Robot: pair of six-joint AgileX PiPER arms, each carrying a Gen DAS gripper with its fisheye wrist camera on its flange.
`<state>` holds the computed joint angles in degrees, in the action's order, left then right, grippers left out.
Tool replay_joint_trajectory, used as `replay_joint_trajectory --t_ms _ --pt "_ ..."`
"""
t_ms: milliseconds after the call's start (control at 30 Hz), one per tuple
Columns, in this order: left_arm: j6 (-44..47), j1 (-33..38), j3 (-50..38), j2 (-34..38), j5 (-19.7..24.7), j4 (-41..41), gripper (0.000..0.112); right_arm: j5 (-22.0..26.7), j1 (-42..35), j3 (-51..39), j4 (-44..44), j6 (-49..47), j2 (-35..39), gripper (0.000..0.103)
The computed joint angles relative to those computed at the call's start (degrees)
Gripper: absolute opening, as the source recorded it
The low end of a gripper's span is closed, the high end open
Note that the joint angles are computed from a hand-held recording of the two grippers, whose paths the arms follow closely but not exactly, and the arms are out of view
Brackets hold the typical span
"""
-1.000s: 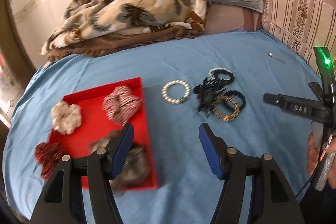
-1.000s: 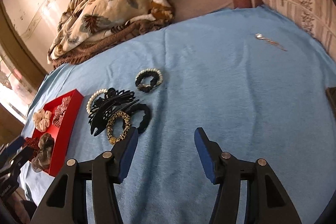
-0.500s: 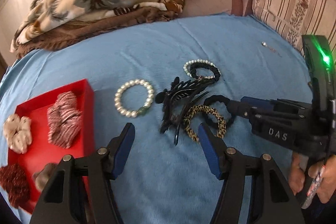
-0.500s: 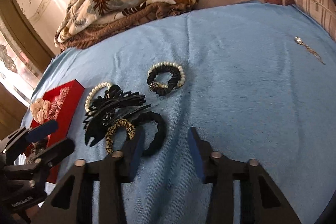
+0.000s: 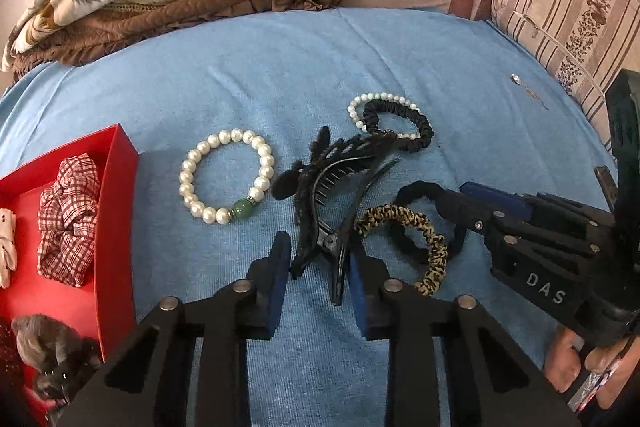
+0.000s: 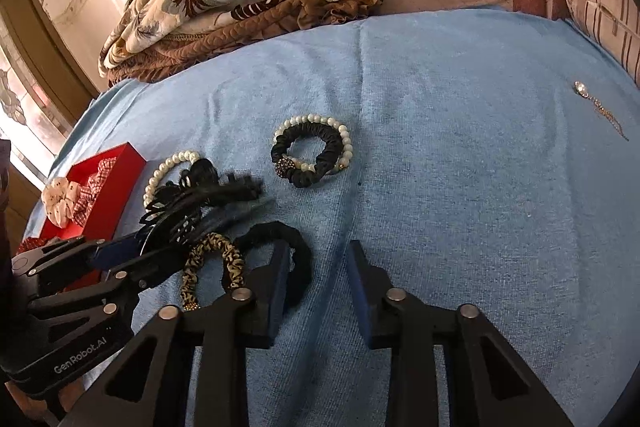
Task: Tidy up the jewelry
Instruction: 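Grasp the leopard-print hair tie with right tool while left tool holds the claw clip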
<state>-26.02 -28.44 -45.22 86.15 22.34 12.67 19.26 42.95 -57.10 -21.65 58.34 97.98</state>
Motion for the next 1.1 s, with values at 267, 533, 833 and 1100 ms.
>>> replay_joint_trajectory --t_ms 267,533,833,1100 --pt "-1.45 -0.39 2.49 -7.4 2.03 -2.24 0.024 1.83 1.41 0.32 -5.83 6.44 -1.83 0.007" --pt "-4.92 -3.21 6.28 -20.21 7.84 -1.56 0.024 5.07 5.67 3.12 -14.45 17.83 -8.14 0.001" --pt "-10.34 -6.36 8.31 -29.05 14.85 2.97 0.024 3.82 8.13 2.53 -18.05 24.33 -7.12 0.04" --pt "-12.59 -6.58 10.41 -25.58 12.35 4.22 0.024 2.24 6.82 -0.4 -13.14 16.59 -2.37 0.031"
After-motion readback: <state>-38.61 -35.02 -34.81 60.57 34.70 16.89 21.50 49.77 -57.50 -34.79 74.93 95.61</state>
